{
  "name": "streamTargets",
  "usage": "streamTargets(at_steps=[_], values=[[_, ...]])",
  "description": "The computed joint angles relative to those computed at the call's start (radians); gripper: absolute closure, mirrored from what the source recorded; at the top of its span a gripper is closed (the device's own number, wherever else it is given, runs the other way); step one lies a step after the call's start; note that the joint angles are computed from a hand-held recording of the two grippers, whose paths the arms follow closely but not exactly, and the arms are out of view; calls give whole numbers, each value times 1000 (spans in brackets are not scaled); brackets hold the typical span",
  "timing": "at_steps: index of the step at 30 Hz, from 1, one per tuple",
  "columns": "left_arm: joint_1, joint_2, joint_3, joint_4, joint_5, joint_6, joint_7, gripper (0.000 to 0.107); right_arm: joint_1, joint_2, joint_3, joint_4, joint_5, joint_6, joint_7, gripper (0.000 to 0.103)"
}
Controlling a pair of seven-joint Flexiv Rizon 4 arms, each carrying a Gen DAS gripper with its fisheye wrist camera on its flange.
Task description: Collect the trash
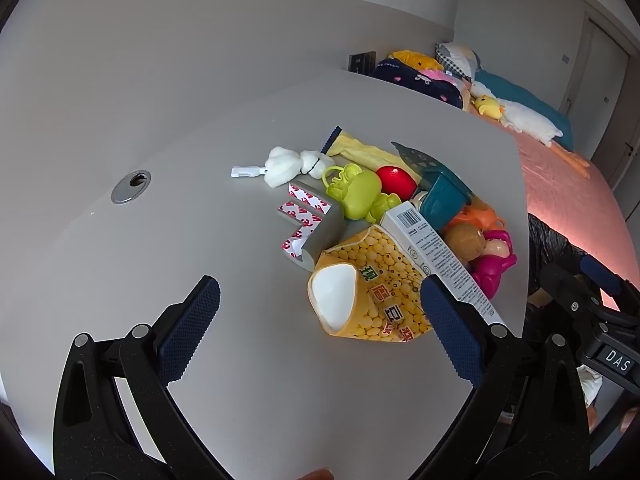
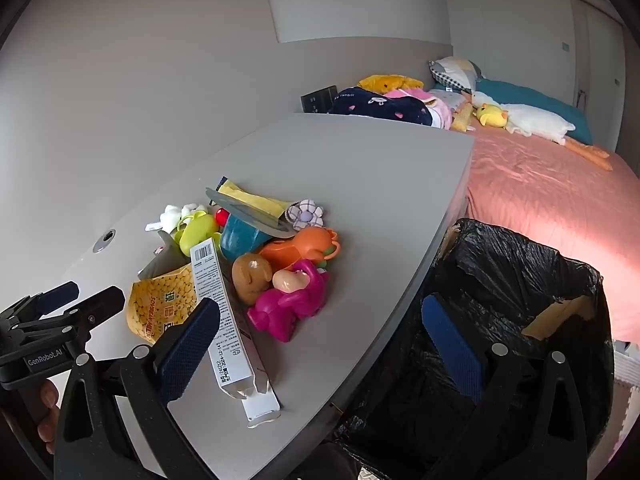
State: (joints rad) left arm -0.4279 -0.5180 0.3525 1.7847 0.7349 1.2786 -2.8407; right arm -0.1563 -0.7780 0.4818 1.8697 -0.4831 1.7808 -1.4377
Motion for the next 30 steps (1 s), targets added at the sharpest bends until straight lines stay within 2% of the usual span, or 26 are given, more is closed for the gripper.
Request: streamTargets(at_steps=[30], values=[[7,1,-10,3,-7,3,1,10,-9,-2,11,-1,18,-13,-16,2]])
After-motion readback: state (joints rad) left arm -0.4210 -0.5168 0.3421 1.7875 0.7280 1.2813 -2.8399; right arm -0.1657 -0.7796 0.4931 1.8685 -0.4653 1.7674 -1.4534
